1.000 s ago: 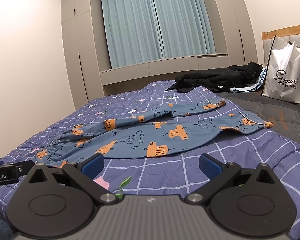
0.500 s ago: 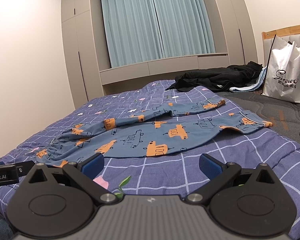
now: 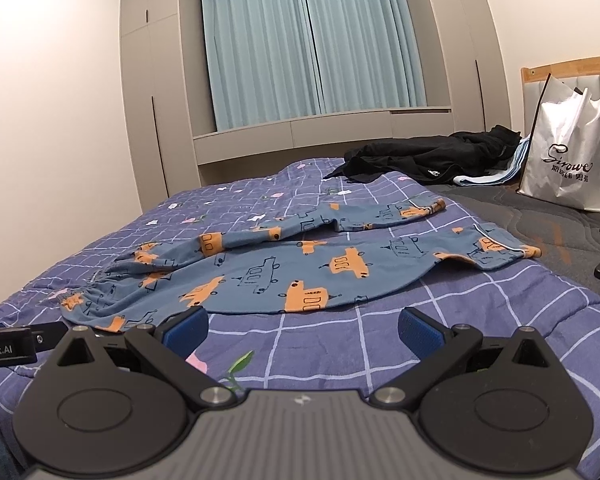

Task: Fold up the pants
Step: 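Reach both tools down to the pants hem and close both grippers on it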

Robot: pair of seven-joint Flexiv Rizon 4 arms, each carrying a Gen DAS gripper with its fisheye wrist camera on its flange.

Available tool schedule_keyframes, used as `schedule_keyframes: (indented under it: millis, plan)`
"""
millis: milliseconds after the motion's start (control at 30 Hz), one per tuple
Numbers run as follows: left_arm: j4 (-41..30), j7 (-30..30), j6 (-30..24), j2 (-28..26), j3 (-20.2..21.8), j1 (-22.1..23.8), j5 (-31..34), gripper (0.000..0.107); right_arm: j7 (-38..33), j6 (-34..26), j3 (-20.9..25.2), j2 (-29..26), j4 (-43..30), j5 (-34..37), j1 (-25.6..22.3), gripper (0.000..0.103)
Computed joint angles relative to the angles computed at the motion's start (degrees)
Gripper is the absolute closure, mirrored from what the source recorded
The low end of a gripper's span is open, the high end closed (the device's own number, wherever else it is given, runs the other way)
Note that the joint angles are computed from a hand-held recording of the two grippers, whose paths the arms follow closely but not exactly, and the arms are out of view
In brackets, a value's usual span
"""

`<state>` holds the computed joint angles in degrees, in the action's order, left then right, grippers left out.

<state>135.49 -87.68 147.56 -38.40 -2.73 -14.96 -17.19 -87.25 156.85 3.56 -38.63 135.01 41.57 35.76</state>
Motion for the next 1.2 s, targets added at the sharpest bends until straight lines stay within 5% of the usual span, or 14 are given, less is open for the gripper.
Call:
schedule_keyframes:
  millis: [400,667,867,933,1033,1200]
  plan:
    - [-10.3,6.3,-10.0,0.9,1.6,3.2,-0.4,0.004,-3.2,-8.6,-3.2,5.5,-1.0,-13.3,-7.0,0.0]
    - [-26.3,15.9,-23.7,-1.8,3.5,5.3,-4.1,0.004,4.6,-22.9,-2.2,8.7,-6.9,-34.9,-22.0,0.0]
    - [-39.9,20.6,-37.7,-6.4,2.1,10.2,-1.5,0.004,8.7,-35.4,-0.8,5.1,-18.4,-54.7,-32.1,0.0]
    - [-44.4,21.1,-43.4,-8.0,-1.2,13.7,0.3,0.004,10.7,-40.6,2.4,2.7,-23.6,-62.4,-36.9,0.0]
    - [-52.3,21.8,-49.7,-12.0,-2.7,15.5,1.3,0.004,9.5,-51.5,15.6,-4.1,-34.8,-72.8,-48.3,0.0]
    - [-67.7,23.0,-61.7,-19.8,2.6,13.2,2.2,0.004,2.6,-74.1,38.0,-19.5,-55.5,-79.9,-57.6,0.0]
